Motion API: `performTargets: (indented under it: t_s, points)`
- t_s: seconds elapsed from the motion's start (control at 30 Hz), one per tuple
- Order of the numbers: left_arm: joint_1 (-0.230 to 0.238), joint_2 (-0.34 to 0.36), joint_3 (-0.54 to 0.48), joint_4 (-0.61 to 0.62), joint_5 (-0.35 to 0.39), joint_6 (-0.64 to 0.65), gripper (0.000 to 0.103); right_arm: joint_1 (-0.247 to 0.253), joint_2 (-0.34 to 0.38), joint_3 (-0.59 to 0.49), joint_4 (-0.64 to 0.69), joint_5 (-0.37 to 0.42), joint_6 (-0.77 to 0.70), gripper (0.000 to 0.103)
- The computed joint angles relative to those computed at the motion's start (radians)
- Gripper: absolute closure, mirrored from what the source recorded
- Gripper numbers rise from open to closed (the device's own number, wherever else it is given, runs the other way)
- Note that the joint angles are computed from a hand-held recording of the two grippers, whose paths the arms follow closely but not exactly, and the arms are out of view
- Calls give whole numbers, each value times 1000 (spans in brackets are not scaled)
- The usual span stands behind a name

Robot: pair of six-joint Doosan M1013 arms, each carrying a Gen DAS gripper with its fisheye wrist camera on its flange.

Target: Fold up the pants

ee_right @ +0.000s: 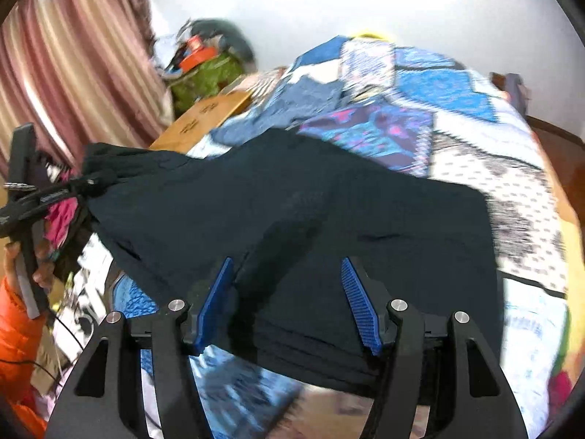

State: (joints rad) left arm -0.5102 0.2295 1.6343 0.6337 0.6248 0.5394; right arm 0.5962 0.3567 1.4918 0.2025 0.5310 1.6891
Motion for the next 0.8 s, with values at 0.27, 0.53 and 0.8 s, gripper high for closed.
performTargets:
  t_s: [0.27, 0.53, 0.8]
  points:
    - [-74, 27, -101, 212, 15, -49, 79, -56, -88, 116, -171, -60, 249, 45]
    - [-117, 77, -207, 177, -57, 69, 84, -94, -99, 173, -204, -11, 333, 45]
    - [-165, 166, -336, -15, -97, 339, 86, -100, -90, 191, -118, -39, 252, 45]
